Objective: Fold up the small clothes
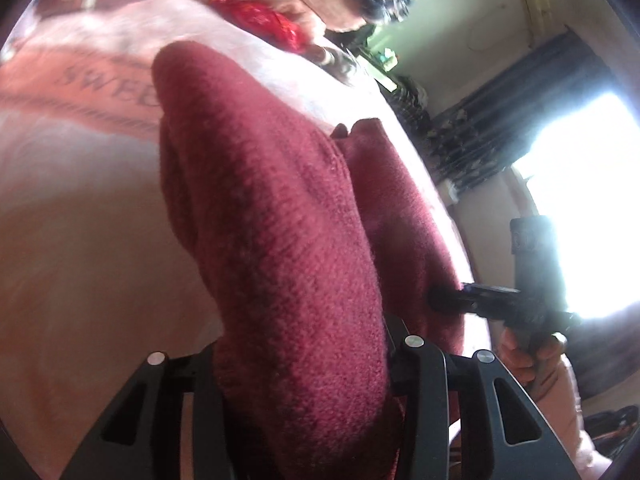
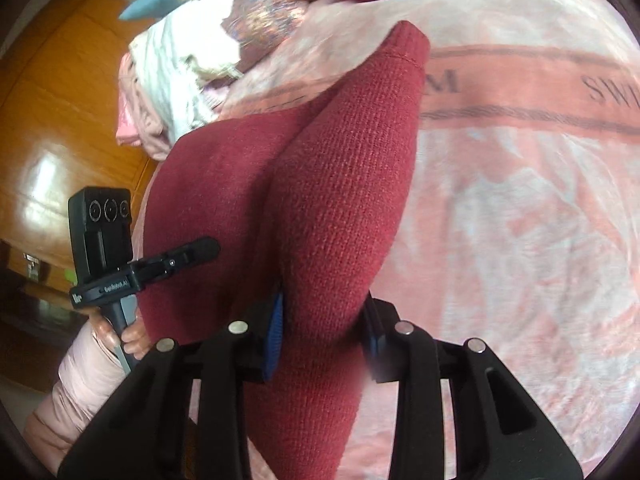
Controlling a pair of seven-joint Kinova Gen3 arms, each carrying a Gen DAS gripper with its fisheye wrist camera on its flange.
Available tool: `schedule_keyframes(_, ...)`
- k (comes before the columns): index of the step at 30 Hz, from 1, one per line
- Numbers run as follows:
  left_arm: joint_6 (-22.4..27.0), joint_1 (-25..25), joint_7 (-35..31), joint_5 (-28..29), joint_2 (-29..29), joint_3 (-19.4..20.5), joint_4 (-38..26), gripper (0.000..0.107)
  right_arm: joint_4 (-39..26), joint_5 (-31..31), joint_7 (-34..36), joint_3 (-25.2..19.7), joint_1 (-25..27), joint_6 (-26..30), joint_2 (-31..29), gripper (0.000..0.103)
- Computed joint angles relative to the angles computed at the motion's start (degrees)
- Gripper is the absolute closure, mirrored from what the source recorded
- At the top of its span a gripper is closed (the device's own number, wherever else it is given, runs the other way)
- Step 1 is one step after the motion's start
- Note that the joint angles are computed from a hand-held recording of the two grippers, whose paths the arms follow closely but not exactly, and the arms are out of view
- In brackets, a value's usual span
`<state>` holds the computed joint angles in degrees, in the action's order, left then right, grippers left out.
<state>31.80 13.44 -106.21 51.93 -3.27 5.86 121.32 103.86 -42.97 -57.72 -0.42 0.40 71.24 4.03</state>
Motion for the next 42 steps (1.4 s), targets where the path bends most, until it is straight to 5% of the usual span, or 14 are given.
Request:
schedule_keyframes(6,-5.13,-11.33,2.23,-1.51,8.2,14.87,-0.48,0.059,4.19,-2.49,5.69,-5.51,9.9,-1.09,7.17,0.07)
schedule_keyframes(12,-8.69,-23.41,11.35,-9.25,11.41,30.04,-0.78,0.047,5.09,-3.78,8.33,-5.95,12.05,-0.67,8.21,0.059)
schedule_keyframes(14,-8.52,-23.36,16.01,-12.94,10.22,30.64,-1.14,0.042,4.85,-2.55,6.75,-5.8,12.13,0.77,6.57,0.05)
schedule_keyframes(16,-7.09,-20.18,20.67,-15.89,6.55,27.0,-0.6,0.038,5.49,-1.22,5.79,-5.63,11.83,1.97,3.98,0.038)
schedule_keyframes(18,-6.03,-15.39,25.33,-18.23,2.51,22.54,0.8,0.034,7.01,-0.09,6.12,-4.91,12.09,4.38,1.83,0.036)
schedule_keyframes(21,-6.79,-13.19,32.32,-21.46,-3.5,22.52,4.45,0.031,10.48,0.6,6.94,-3.45,12.5,6.16,-0.31,0.036)
schedule_keyframes(23,-7.3,-16.02,36.98,-24.01,-6.54,26.91,6.17,0.029,12.01,0.92,6.74,-2.94,12.47,6.7,-0.35,0.048)
schedule_keyframes(24,-6.92,-17.98,39.31,-25.72,-8.07,29.57,6.64,0.029,12.76,1.48,6.85,-2.78,12.5,6.86,-0.29,0.064)
schedule_keyframes(31,-6.54,-26.26,55.16,-41.9,-8.1,45.47,6.84,0.028,16.55,2.5,5.45,2.79,5.6,2.06,-1.32,0.076)
schedule_keyframes(35,-4.37,-28.95,64.48,-50.03,-6.91,50.89,4.76,0.027,15.75,4.99,0.67,5.03,-0.64,0.21,-4.06,0.074)
schedule_keyframes(39,4.94,-22.81,73.8,-54.79,-7.01,46.85,-0.28,0.03,11.88,10.43,-8.65,-0.88,1.01,1.36,-10.44,0.062)
schedule_keyframes(42,11.93,-15.73,78.45,-56.71,-10.77,42.43,-3.08,0.028,7.22,16.39,-15.64,-8.68,6.91,4.09,-18.39,0.033)
